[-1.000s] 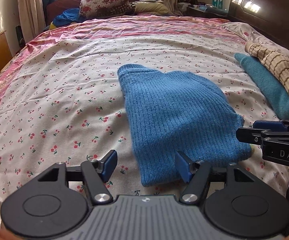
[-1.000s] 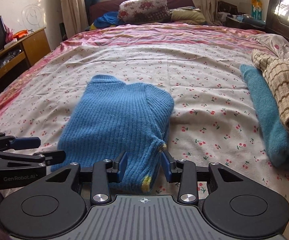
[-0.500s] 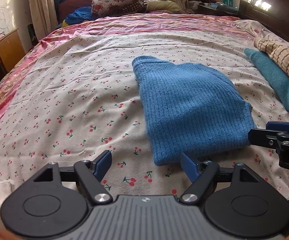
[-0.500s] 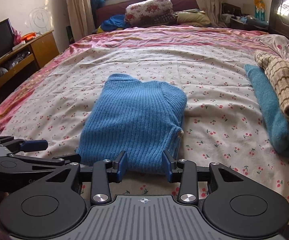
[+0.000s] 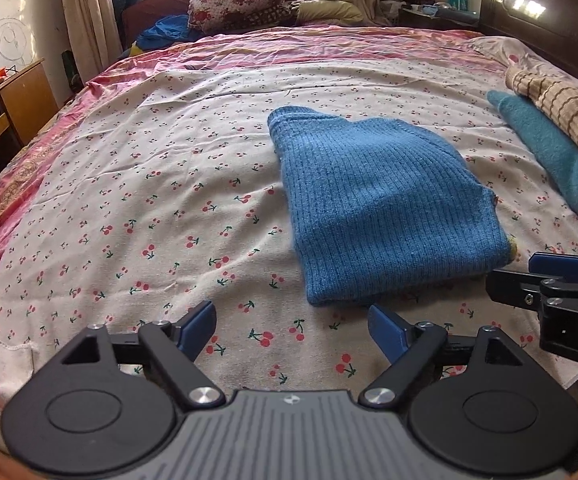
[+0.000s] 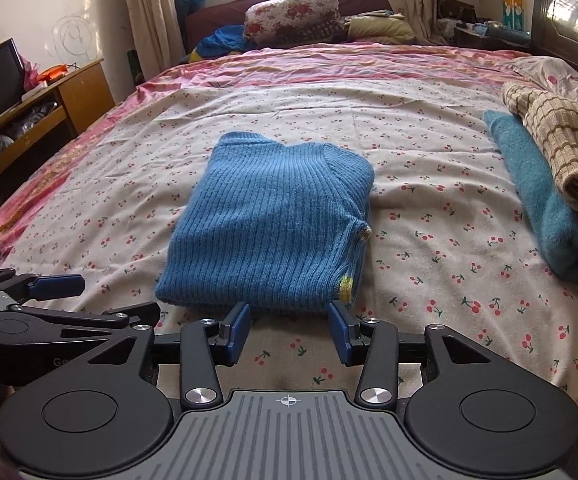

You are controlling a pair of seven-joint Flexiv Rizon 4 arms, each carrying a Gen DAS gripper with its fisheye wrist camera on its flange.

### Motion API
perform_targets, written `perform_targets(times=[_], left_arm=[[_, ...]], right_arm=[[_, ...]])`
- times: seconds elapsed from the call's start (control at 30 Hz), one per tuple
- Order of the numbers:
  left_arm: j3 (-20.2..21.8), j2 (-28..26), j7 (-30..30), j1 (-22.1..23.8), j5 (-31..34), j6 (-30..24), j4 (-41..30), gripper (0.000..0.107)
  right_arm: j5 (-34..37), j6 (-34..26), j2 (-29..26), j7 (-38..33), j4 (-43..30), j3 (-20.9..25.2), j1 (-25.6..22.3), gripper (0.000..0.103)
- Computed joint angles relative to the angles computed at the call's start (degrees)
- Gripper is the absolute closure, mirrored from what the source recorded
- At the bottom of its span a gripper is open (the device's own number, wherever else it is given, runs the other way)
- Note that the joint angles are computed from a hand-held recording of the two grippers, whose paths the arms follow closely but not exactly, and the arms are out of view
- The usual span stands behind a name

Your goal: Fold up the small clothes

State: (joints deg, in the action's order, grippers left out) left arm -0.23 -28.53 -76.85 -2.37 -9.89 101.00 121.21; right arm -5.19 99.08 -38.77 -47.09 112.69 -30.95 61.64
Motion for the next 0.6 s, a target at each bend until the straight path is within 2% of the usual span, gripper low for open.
perform_targets(times=[0.17,0.33,0.6], left_arm=[[-2.55,0.53,-0.46,2.31,0.32,0.31,0.93,0.015],[0.52,0.46,-0.97,-0.75,-0.02,0.47,0.85,0.015],[0.28,0.65,-1.72,-0.68,-0.10,1.26,1.65,0.014]], right_arm=[[0.24,0.06,-0.05,-0.09,0.36,-0.60,0.76,0.060],[0.02,-0.47,0.02,0.27,0.39,-0.24,0.67,0.060],[-0.70,-0.60,0.06,0.61,0.65,0.03,0.81,0.060]])
